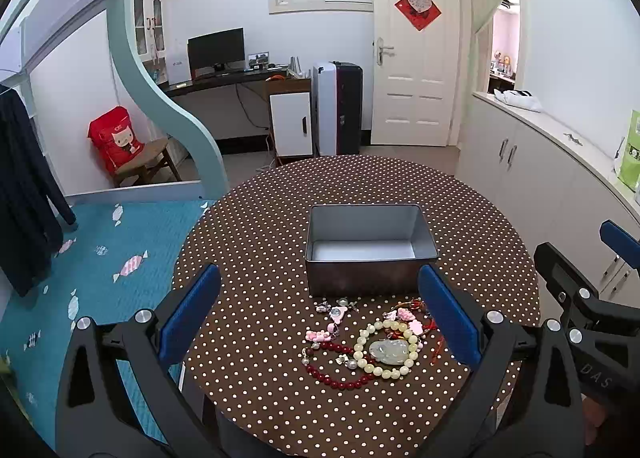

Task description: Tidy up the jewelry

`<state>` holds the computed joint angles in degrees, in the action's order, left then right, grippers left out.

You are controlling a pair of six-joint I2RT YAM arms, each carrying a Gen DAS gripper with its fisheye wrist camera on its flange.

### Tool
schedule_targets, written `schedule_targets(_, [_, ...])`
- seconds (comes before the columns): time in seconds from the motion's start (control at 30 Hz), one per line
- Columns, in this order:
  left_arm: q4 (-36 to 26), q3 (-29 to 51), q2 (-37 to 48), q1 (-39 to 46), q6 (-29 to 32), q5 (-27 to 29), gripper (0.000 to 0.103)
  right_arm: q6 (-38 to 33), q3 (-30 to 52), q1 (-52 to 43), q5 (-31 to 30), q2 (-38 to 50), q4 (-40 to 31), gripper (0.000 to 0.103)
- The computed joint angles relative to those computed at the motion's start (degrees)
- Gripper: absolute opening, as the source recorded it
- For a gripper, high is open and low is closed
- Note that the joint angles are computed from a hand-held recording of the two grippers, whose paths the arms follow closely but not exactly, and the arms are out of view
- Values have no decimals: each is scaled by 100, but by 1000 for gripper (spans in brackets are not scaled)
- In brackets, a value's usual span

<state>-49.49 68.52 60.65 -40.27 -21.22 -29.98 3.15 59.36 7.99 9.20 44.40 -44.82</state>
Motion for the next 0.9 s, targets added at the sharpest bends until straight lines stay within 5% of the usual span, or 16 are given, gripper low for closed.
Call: schedule_targets(0.9, [35,104,37,-109,-37,-140,98,56,67,-299,-353,18,-56,96])
